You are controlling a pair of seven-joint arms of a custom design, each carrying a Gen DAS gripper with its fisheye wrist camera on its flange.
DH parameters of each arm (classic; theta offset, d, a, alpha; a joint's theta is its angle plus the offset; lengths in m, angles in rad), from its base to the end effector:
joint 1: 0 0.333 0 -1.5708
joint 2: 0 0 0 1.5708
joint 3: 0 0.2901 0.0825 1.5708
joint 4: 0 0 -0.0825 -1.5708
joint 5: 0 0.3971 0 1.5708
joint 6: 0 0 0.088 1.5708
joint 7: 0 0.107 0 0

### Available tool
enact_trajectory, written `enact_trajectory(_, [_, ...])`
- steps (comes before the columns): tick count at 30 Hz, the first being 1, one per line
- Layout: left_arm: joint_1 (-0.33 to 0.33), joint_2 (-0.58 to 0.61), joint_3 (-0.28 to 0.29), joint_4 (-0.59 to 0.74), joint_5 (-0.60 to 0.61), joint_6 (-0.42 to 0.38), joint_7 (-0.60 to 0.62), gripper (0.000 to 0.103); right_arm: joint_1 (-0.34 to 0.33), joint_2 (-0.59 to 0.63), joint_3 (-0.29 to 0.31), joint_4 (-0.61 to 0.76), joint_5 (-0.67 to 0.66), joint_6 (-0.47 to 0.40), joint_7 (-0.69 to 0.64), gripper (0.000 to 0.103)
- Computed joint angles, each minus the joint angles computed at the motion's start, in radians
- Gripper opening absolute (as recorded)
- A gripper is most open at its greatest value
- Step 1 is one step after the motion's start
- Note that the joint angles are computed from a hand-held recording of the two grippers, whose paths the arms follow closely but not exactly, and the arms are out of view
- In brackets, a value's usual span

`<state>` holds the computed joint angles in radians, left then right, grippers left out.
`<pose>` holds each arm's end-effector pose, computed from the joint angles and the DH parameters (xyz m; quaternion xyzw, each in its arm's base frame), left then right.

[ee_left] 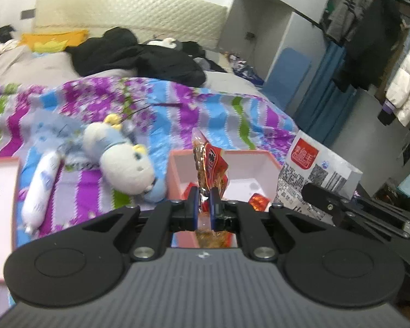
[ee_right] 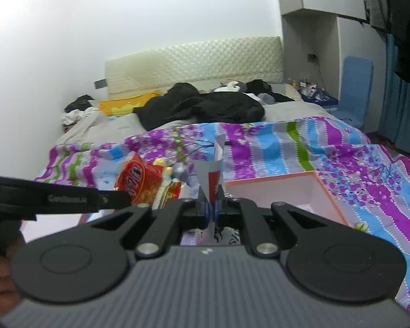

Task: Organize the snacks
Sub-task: 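Lift and carry both packets over the pink box with both grippers, then open both grippers to drop the packets into the pink box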

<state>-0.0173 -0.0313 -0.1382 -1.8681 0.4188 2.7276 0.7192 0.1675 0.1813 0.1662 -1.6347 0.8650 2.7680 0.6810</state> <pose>0.6060 -0.1116 0.5985 -0.7415 0.4975 -0.3600 0.2702 0.6492 0.1807 0.5827 -0.7403 0.4178 -0.2026 0.4862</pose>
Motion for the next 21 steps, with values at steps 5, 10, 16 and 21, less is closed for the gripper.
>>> enact_trajectory(5, [-0.039,0.195,0.008,0.231,-0.106,-0.05,0.145,0.009,-0.021,0.151,-0.025,0.19,-0.159,-0.084,0.132,0.007])
enact_trajectory(10, [-0.091,0.412,0.036,0.498,-0.203,-0.158,0.268,0.009,-0.042,0.321,-0.032,0.409,-0.323,-0.187,0.271,0.007])
enact_trajectory(16, [-0.136,0.676,0.07,0.838,-0.272,-0.348,0.361,0.01,-0.057,0.545,-0.023,0.708,-0.475,-0.355,0.411,0.008])
enact_trajectory(21, [-0.136,0.804,0.075,0.991,-0.32,-0.457,0.397,0.01,-0.062,0.681,-0.004,0.888,-0.53,-0.481,0.474,0.011])
